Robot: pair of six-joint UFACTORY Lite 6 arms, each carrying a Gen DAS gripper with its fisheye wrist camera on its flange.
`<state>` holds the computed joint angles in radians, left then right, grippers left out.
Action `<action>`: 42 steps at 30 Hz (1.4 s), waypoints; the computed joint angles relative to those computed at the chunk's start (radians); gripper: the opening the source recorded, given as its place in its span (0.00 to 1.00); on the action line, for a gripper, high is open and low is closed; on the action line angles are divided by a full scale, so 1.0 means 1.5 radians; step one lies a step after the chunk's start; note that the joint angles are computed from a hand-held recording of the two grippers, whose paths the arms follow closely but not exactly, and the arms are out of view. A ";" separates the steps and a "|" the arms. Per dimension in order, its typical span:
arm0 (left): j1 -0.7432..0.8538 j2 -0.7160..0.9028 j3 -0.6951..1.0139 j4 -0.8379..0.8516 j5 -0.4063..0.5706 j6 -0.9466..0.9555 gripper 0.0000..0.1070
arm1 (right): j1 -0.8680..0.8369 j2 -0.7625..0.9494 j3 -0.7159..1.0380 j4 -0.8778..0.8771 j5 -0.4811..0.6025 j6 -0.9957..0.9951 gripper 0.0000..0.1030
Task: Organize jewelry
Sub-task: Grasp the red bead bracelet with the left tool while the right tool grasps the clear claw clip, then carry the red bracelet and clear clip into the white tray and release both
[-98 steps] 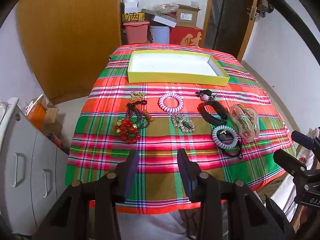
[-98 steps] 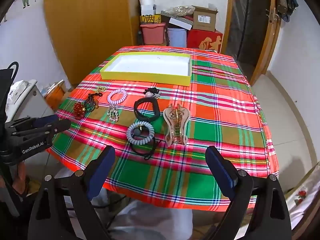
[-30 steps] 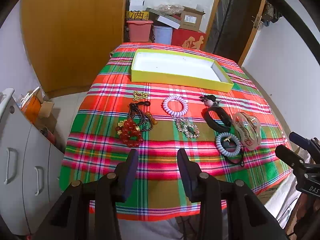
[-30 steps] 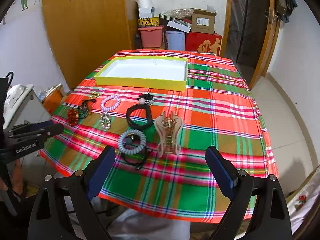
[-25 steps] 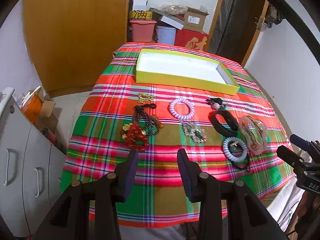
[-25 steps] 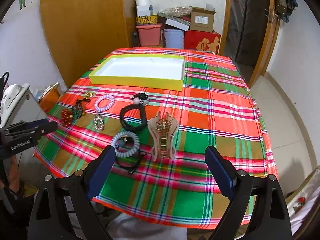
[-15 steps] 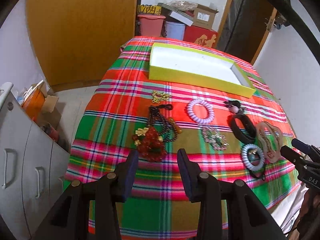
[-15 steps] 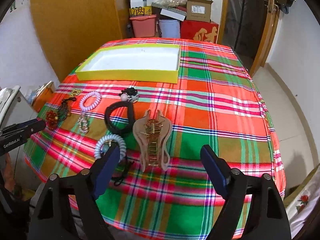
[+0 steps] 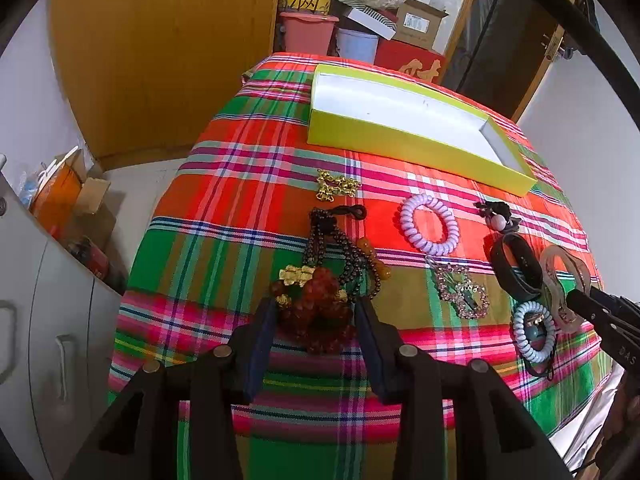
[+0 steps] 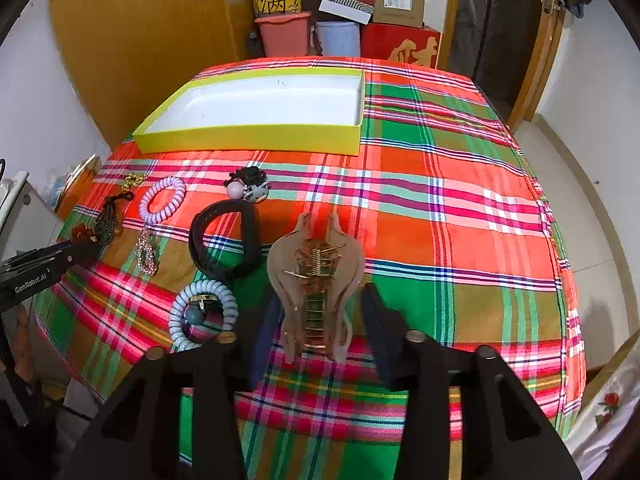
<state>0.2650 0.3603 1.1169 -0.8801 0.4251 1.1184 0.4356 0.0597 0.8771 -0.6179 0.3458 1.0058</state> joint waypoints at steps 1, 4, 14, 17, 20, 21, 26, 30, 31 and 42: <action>0.000 -0.002 -0.004 -0.007 -0.003 0.009 0.38 | 0.001 0.001 0.001 -0.001 0.000 0.002 0.32; 0.006 -0.007 -0.011 -0.030 0.002 0.031 0.37 | 0.001 0.002 0.001 -0.010 0.001 0.011 0.32; 0.010 -0.058 -0.056 -0.069 0.000 0.090 0.08 | 0.017 -0.031 -0.019 -0.038 0.020 0.044 0.31; 0.014 -0.082 -0.073 -0.080 0.009 0.106 0.08 | 0.028 -0.053 -0.028 -0.053 0.032 0.063 0.30; 0.020 -0.106 -0.085 -0.090 0.021 0.121 0.08 | 0.038 -0.075 -0.040 -0.061 0.041 0.076 0.30; 0.022 -0.119 -0.090 -0.092 0.027 0.122 0.08 | 0.040 -0.081 -0.042 -0.061 0.043 0.078 0.29; 0.035 -0.159 -0.097 -0.091 0.069 0.116 0.08 | 0.056 -0.119 -0.057 -0.065 0.057 0.089 0.29; 0.034 -0.183 -0.092 -0.076 0.091 0.094 0.08 | 0.062 -0.136 -0.059 -0.067 0.068 0.091 0.29; 0.036 -0.187 -0.091 -0.072 0.096 0.090 0.08 | 0.062 -0.139 -0.057 -0.067 0.070 0.091 0.29; 0.004 -0.171 -0.027 -0.037 0.105 0.027 0.08 | 0.052 -0.110 0.011 -0.050 0.073 0.036 0.29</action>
